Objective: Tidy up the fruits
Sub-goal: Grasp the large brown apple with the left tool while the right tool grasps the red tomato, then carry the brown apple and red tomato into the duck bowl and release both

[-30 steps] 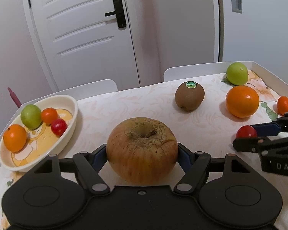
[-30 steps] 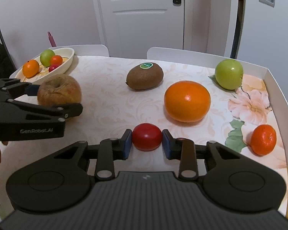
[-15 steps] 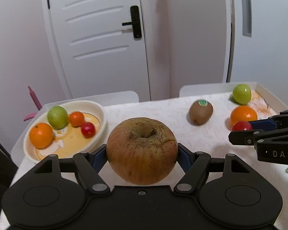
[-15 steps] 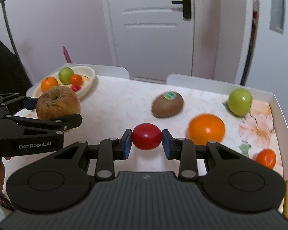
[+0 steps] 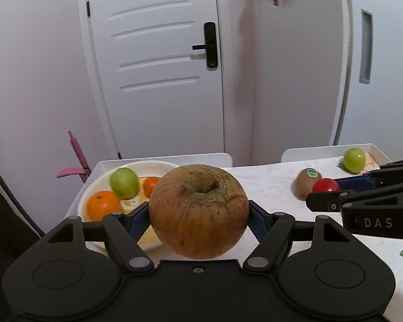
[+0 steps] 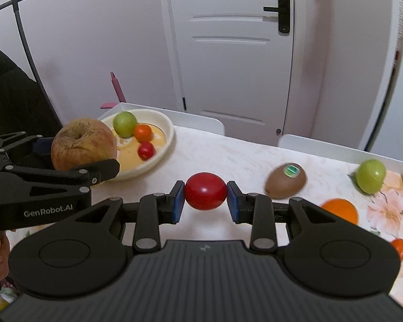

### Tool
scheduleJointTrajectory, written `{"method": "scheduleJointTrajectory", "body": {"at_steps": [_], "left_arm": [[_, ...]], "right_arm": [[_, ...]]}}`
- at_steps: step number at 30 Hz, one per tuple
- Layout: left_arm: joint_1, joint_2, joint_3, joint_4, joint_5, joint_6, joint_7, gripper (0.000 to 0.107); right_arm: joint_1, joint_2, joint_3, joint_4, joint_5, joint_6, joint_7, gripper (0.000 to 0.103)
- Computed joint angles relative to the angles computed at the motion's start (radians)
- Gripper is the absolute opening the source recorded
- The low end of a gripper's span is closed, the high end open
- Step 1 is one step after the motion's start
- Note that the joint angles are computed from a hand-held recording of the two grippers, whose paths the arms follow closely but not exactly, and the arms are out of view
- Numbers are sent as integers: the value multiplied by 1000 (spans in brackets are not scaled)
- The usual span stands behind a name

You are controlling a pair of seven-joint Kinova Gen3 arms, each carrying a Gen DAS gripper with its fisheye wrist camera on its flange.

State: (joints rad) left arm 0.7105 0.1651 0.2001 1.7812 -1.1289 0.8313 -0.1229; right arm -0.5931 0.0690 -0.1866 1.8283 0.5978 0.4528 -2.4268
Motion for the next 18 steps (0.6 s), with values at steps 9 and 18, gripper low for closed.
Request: {"method": "scheduleJointTrajectory", "body": {"at_steps": [9, 18], "left_arm": [[-140, -68, -22, 45, 122, -116, -203, 78], [-271, -51, -67, 82, 244, -300, -462, 78]], "right_arm": [[-94, 115, 24, -165, 16, 120, -52, 48], [-207, 243, 99, -328, 50, 201, -132, 48]]}}
